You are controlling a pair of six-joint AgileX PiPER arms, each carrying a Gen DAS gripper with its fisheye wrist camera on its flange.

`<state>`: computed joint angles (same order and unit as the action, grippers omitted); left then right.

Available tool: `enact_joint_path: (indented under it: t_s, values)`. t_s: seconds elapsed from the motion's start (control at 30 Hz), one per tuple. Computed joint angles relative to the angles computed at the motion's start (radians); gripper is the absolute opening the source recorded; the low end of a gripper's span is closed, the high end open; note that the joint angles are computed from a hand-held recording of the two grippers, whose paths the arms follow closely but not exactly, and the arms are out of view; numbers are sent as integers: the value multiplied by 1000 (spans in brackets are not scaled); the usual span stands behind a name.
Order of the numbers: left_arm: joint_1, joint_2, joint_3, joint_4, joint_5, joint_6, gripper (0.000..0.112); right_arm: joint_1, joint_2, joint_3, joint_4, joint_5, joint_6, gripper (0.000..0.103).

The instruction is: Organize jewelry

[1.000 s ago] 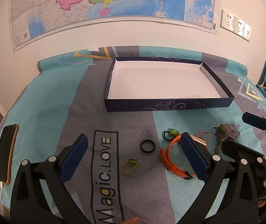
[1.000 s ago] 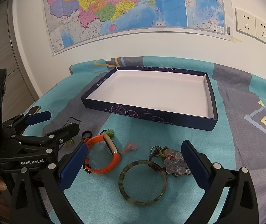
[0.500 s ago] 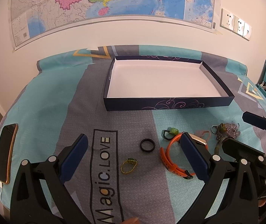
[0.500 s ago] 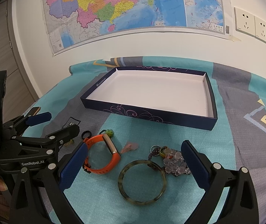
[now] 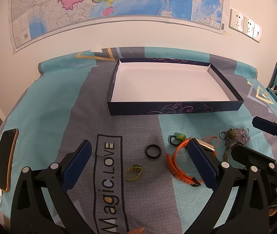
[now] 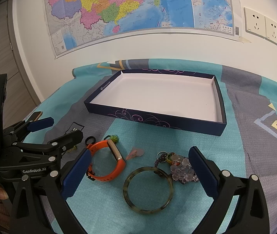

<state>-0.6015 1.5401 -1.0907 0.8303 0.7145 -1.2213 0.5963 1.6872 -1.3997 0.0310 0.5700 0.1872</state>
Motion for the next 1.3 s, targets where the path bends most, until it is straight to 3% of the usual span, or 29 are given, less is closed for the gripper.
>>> enact_joint_path:
  t_s: [0.57,0.93,1.13,1.3]
  values:
    - [8,-1,10,-24,-24,28,97,-1,-9,10,2,0,-4,97]
    - [78,-63,112,-94,-135,168,97,-78,-60,117,77,21,-70,96]
    - [70,-65,136,-153,-192,251,94,-101,-70,166,122,28,-111,80]
    - [66,-39,91,-215,-215,342,79,-126,-72,179,221,40,-187,49]
